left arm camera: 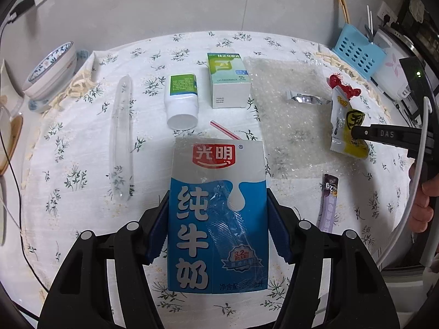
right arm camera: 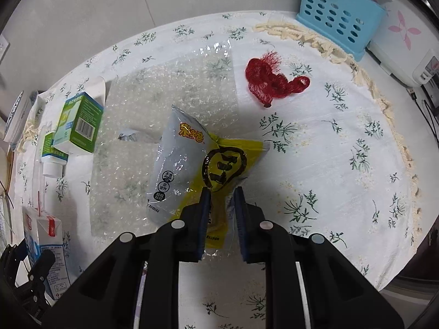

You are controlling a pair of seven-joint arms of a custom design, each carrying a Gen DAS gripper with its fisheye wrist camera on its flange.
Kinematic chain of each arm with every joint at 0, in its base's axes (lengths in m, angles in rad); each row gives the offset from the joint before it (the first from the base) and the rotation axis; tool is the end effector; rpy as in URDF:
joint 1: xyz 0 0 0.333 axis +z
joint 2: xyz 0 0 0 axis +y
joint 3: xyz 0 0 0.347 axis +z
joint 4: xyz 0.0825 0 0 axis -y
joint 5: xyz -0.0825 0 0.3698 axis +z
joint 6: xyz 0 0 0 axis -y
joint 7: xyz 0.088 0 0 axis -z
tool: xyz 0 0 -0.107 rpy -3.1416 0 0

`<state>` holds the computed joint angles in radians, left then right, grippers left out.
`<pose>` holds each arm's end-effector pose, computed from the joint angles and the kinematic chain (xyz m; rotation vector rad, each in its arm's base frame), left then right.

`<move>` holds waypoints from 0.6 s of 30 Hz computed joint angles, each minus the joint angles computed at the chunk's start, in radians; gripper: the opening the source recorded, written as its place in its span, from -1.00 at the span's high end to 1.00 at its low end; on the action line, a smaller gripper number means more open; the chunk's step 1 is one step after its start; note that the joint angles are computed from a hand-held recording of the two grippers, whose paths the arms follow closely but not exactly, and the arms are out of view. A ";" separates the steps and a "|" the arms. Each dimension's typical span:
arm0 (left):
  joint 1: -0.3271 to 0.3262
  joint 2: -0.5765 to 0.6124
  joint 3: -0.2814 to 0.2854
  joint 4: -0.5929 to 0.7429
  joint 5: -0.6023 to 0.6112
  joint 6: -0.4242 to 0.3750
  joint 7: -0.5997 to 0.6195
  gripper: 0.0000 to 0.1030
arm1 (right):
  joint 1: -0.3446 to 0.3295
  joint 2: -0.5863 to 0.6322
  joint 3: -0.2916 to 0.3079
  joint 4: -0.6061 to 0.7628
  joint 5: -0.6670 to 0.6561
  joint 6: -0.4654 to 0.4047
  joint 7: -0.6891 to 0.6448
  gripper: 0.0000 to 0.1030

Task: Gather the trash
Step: 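Grasp the blue milk carton with the left gripper while the right gripper grasps the yellow snack bag, then carry carton and snack bag down over the black bin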

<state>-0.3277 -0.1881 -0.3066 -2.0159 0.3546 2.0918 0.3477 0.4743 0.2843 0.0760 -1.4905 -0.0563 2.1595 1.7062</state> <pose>0.4142 -0.2987 0.5939 -2.3407 1.4725 -0.4228 0.5820 0.3457 0.5831 -2.3515 1.5089 -0.2742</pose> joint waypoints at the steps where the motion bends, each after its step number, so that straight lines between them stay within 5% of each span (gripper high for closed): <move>1: -0.001 -0.003 -0.002 0.001 0.004 -0.003 0.000 -0.20 | 0.000 -0.012 0.000 -0.012 -0.001 0.009 -0.001 0.66; 18: -0.015 -0.053 -0.017 -0.013 -0.003 -0.005 -0.015 -0.20 | -0.036 -0.234 0.039 -0.245 0.034 0.130 -0.019 0.66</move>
